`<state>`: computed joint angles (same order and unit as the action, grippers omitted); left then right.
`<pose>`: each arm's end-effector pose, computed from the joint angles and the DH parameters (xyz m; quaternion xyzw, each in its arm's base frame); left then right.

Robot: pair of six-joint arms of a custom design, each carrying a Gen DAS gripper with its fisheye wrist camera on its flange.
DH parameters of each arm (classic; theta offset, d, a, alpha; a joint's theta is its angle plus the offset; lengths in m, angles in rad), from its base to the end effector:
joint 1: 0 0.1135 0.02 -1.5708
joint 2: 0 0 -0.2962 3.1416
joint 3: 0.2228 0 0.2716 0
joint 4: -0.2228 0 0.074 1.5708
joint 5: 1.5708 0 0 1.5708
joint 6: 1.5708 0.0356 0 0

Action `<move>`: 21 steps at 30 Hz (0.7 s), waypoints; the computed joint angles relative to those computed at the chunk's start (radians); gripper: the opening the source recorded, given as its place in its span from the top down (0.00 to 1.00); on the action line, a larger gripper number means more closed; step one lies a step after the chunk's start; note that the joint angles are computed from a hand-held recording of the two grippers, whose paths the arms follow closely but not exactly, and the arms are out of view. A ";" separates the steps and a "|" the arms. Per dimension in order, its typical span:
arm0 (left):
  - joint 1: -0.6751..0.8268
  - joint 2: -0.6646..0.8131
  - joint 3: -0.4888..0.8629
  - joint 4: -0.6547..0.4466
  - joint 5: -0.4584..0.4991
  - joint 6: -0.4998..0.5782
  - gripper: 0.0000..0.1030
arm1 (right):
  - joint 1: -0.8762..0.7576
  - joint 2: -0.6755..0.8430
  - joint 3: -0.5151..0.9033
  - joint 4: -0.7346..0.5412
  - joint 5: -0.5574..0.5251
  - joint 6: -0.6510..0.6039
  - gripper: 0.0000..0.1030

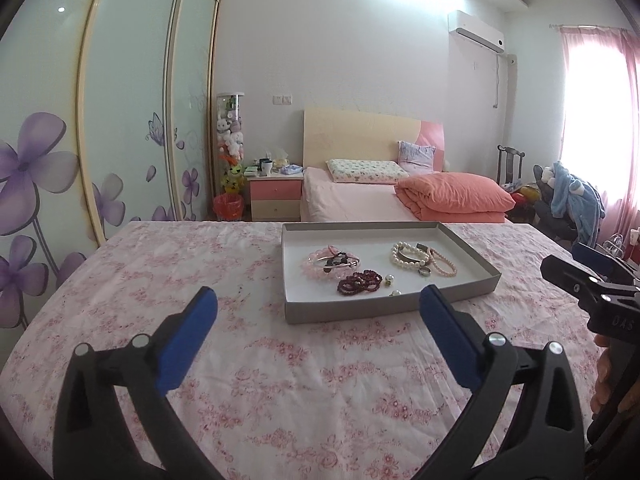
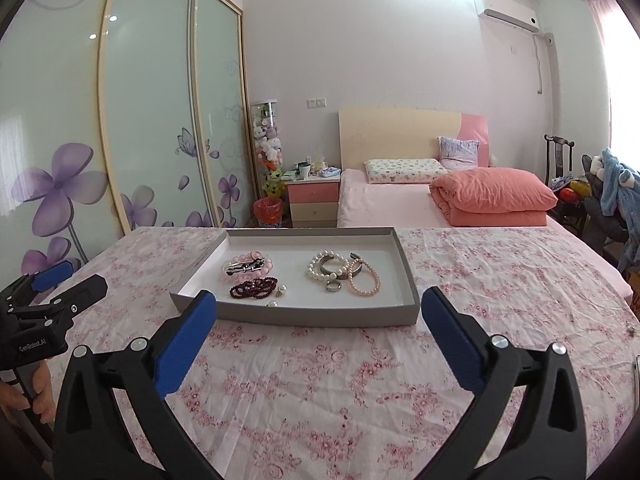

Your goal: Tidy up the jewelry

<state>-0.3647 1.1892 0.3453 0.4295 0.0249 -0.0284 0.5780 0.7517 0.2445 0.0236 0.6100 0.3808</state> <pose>0.2154 -0.0832 0.1862 0.1469 0.8244 -0.1169 0.5339 0.1415 0.0680 0.1916 0.0742 0.8277 -0.0005 0.5563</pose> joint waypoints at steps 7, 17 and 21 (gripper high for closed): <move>-0.010 -0.077 -0.072 0.011 -0.014 -0.017 0.04 | 0.113 -0.044 -0.024 -0.042 0.102 0.068 0.02; -0.009 -0.124 -0.115 0.008 -0.004 -0.026 0.04 | 0.176 -0.049 -0.042 -0.052 0.152 0.110 0.02; 0.005 -0.112 -0.108 0.004 0.006 -0.032 0.04 | 0.177 -0.049 -0.044 -0.056 0.150 0.116 0.02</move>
<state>-0.3601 1.0771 0.2375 0.4338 0.0305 -0.0602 0.7552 0.7030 0.2009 -0.0323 0.7605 0.4966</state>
